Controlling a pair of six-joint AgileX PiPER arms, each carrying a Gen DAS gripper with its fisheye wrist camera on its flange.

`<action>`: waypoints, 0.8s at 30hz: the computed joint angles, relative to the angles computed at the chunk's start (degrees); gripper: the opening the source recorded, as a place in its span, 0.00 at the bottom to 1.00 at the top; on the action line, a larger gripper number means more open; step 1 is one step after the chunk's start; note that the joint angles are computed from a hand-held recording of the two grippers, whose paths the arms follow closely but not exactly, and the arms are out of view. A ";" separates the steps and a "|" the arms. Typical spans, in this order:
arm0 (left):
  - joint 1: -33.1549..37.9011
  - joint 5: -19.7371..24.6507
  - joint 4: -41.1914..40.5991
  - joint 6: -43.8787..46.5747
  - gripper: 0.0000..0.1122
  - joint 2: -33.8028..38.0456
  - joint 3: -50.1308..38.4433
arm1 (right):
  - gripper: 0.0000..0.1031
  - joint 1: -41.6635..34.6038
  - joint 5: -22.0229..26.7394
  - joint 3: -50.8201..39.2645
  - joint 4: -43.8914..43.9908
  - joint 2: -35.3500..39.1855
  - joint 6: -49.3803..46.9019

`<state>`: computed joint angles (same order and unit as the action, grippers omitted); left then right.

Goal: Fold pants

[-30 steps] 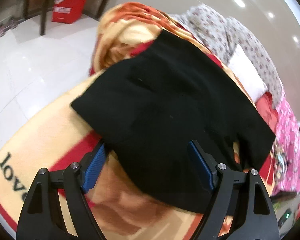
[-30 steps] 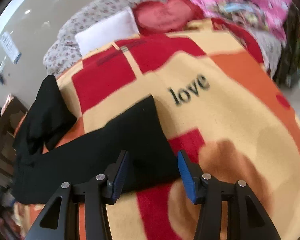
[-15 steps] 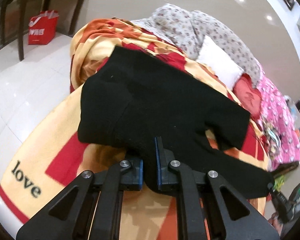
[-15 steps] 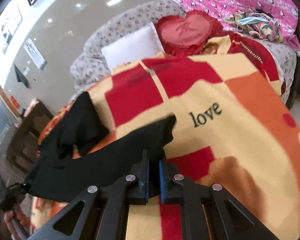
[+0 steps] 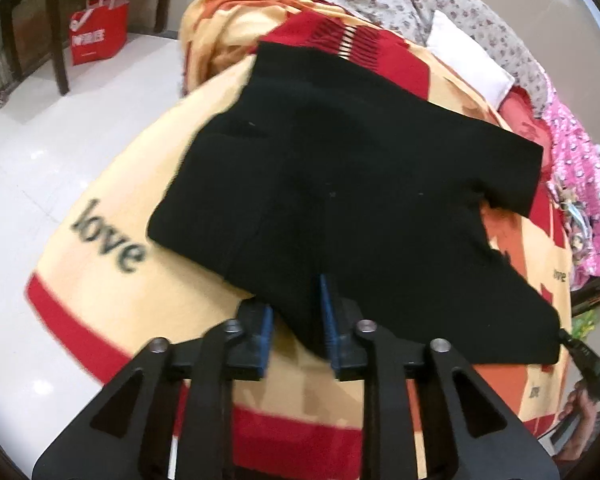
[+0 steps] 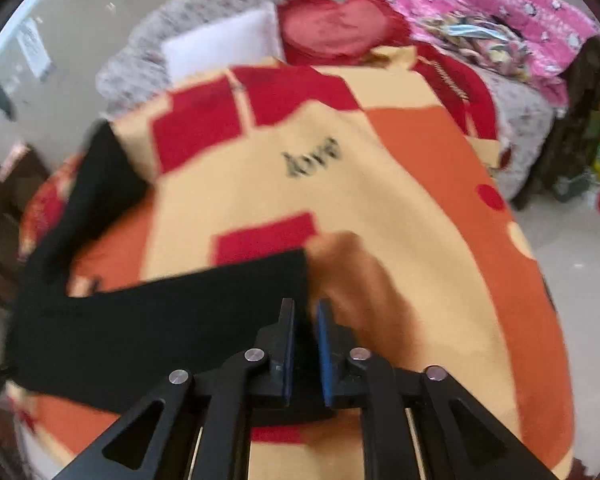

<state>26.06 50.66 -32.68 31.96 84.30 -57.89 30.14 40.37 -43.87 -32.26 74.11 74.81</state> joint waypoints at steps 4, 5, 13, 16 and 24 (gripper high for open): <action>2.88 0.83 1.85 0.15 0.22 -3.41 -0.08 | 0.21 4.69 2.00 -1.69 -3.23 -3.14 2.86; 2.94 -0.02 3.08 -0.59 0.22 -4.63 -0.13 | 0.26 6.56 2.40 -3.04 -4.47 -2.78 3.35; 2.36 0.52 -1.80 2.34 0.38 -6.03 -0.87 | 0.30 8.44 -14.46 -11.01 6.93 11.18 -12.88; -0.95 -1.11 -1.50 0.65 0.42 -2.97 -1.77 | 0.30 7.54 -16.06 -14.53 14.09 17.82 -21.52; -9.89 -6.59 9.34 -8.86 0.48 4.49 -4.86 | 0.39 4.32 -6.42 -33.40 11.85 24.17 -29.58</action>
<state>16.17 44.06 -23.34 23.10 88.79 -62.75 34.47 33.96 -77.27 -20.41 98.28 45.23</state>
